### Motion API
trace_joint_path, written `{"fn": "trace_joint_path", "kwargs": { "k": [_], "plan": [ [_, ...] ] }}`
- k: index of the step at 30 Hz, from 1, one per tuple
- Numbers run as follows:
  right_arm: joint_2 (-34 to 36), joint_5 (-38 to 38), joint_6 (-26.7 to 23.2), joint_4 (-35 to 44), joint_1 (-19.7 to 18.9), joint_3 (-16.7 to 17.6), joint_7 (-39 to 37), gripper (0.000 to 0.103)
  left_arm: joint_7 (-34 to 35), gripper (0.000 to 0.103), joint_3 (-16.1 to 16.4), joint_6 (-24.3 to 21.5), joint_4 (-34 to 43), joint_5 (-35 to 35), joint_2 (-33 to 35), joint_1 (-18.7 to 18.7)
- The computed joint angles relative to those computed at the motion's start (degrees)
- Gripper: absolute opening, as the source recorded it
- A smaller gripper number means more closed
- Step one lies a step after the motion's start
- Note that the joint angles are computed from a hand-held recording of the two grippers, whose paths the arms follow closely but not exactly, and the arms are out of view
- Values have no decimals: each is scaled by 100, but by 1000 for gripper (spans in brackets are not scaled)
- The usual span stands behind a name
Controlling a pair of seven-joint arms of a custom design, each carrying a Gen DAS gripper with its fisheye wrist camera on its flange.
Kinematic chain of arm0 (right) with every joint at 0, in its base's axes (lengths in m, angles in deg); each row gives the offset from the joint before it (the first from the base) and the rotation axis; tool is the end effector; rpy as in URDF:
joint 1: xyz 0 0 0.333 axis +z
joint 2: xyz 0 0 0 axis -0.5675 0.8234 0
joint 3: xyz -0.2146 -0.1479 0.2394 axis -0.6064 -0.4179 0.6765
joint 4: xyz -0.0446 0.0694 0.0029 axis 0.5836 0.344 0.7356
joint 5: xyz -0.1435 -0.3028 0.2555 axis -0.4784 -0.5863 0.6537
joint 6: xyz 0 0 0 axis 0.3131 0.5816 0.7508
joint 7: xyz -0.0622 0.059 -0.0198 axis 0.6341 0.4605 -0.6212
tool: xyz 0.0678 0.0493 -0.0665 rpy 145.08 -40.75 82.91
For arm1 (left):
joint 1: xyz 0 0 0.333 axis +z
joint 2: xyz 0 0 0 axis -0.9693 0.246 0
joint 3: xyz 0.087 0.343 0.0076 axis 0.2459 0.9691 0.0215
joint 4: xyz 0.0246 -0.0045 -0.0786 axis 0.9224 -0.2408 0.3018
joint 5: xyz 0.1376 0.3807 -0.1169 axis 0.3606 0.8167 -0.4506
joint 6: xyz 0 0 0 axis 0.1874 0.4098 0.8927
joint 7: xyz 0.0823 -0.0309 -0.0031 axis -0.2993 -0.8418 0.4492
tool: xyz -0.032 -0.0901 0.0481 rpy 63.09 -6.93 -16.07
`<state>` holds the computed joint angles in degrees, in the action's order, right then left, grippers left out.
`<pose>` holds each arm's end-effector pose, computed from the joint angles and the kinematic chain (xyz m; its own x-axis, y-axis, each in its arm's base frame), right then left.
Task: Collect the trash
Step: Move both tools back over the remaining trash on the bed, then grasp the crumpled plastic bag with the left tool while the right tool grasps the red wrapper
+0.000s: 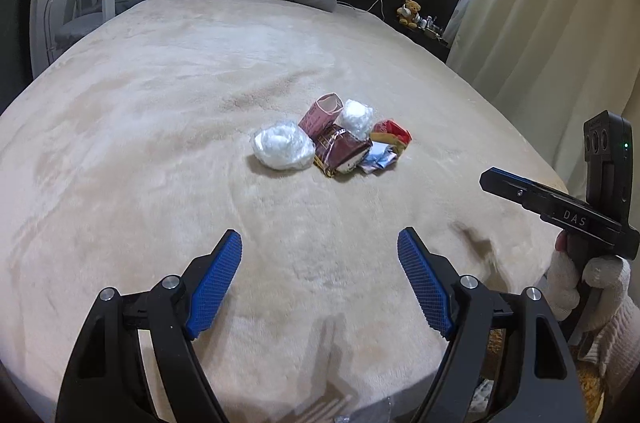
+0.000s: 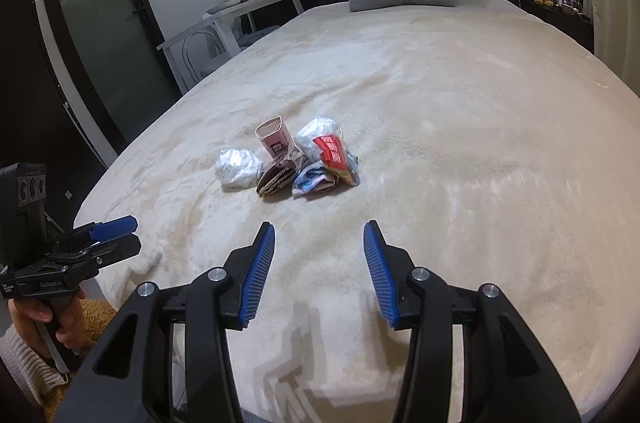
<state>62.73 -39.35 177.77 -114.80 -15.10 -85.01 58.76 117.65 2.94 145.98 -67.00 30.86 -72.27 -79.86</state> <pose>0.6572 0.2791 0.5242 0.0409 -0.9628 -0.2670 -0.6880 0.1667 -0.7063 0.6958 -0.1985 0.5307 -0.5277 -0.8064 0.2669 -0.6848 0.2181 -0.6953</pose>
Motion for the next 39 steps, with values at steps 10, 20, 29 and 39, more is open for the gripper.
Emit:
{"fn": "trace_joint_path", "kwargs": {
  "k": [10,20,29,39],
  "plan": [
    [1024,744,-438,1313,-314,224,-795,57,-911,79,169,-429,1698,1088,1258,-298],
    [1970,1507,-1105,2630,-526,466,-1539,57,-1682,79,206,-1140,3441,2006,2466,-455],
    [2305,1786,-1366,3093,-465,280,-1430,56,-1819,78,-46,-1903,5028,1947,3501,-417],
    [2166,1629,-1249,2915,-428,242,-1420,23,-1363,50,-127,-1694,4514,1859,3260,-325]
  ]
}}
